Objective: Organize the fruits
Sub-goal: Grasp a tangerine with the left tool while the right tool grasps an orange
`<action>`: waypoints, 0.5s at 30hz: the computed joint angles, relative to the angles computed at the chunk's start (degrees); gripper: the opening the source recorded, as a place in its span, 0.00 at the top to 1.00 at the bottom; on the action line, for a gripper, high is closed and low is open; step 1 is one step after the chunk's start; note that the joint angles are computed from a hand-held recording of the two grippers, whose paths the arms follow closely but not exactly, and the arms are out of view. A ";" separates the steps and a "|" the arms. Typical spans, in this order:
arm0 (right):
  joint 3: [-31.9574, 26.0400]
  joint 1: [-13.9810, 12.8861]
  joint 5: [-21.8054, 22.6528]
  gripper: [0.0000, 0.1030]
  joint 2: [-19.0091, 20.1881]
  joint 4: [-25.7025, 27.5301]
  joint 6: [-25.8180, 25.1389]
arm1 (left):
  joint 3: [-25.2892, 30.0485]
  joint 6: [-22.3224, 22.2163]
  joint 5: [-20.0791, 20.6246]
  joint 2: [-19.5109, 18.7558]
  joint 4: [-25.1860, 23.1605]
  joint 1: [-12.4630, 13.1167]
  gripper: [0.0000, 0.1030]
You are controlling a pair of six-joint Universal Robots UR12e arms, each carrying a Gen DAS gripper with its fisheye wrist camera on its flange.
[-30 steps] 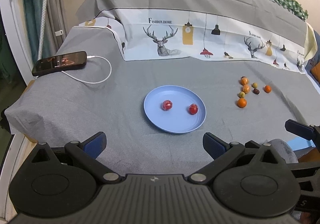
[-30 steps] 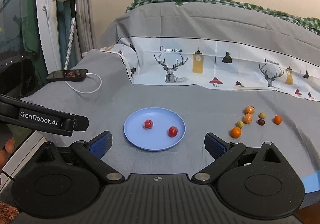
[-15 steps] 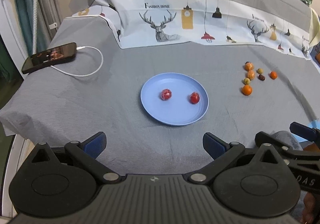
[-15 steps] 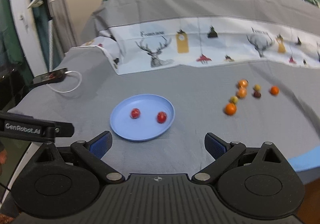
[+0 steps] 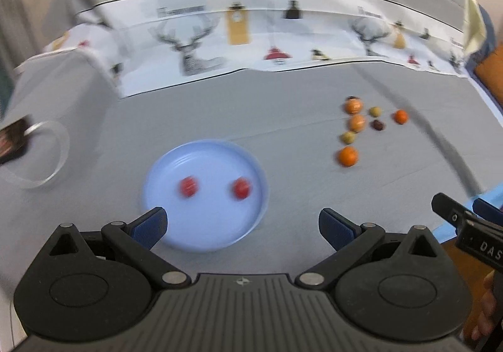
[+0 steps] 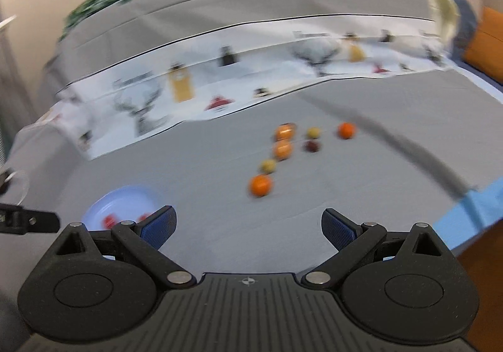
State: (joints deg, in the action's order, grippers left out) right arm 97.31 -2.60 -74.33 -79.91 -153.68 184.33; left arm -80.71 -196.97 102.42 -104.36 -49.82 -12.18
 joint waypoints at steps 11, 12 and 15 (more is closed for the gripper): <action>-9.64 -1.98 -8.07 0.04 10.83 -0.59 4.51 | 23.47 8.35 -4.34 -18.61 -6.97 -2.23 0.00; -10.53 -2.05 -8.25 0.04 11.88 -0.58 4.75 | 25.93 8.69 -4.75 -20.42 -8.14 -2.33 0.00; -13.96 -1.94 -9.05 0.04 15.96 -1.01 5.18 | 32.09 10.22 -6.32 -25.32 -9.85 -2.32 0.01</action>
State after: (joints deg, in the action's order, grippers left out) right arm 83.35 -4.54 -83.37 -63.95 -154.69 189.52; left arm -48.63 -186.74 96.10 -129.68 -59.67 -14.50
